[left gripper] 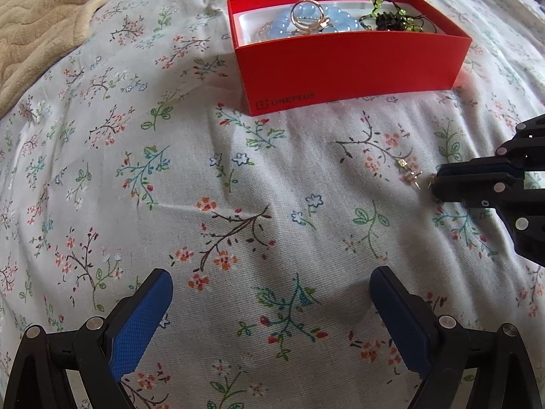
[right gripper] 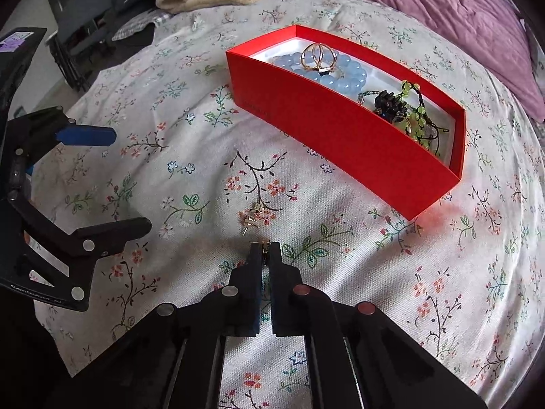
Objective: Organize jewelry
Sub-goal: 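Grasp a remaining gold earring with the right tool, then grasp the other gold earring with the left tool while the right tool holds its earring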
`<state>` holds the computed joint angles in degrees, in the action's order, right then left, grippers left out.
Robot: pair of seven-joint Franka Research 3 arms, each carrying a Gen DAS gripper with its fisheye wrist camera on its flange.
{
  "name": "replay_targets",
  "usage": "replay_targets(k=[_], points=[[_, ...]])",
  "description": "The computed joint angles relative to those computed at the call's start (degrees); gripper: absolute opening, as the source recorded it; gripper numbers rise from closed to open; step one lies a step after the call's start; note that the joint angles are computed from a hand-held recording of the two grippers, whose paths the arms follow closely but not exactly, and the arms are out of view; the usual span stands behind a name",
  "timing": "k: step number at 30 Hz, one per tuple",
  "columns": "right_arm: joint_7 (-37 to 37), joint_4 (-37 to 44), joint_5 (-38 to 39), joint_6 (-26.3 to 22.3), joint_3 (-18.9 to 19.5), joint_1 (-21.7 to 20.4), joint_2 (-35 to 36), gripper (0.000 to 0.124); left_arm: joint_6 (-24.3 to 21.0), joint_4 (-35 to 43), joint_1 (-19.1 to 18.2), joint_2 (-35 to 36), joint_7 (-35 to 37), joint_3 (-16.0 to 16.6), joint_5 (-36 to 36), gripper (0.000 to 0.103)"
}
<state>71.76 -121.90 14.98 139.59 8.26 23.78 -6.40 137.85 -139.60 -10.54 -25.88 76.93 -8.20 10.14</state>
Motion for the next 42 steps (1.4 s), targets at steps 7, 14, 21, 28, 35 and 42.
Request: replay_targets(k=[7, 14, 21, 28, 35, 42], points=[[0.0, -1.4, -0.1, 0.3, -0.8, -1.0, -2.0, 0.003, 1.6, 0.5, -1.5, 0.6, 1.3, 0.4, -2.4, 0.096], [0.2, -2.9, 0.0, 0.1, -1.6, -2.5, -4.1, 0.003, 5.6, 1.0, -5.7, 2.2, 6.7, 3.3, -11.8, 0.071], [-0.4, -4.1, 0.7, -0.5, -2.0, -3.4, -5.6, 0.003, 8.4, 2.5, -9.0, 5.3, 15.7, 4.1, -23.2, 0.042], [-1.2, -4.6, 1.2, -0.9, -2.2, -3.9, -6.6, 0.003, 8.9, 4.5, -5.8, 8.5, 10.6, 0.2, -18.8, 0.037], [-1.6, -5.0, 1.3, -1.3, -2.5, -4.5, -7.2, 0.003, 9.6, 5.4, -4.2, 10.0, 5.6, -1.1, -13.8, 0.018], [-1.4, -5.0, 1.2, -1.2, -2.5, -4.9, -7.5, 0.003, 9.2, 5.9, -4.3, 10.4, 3.9, -1.6, -10.7, 0.006]])
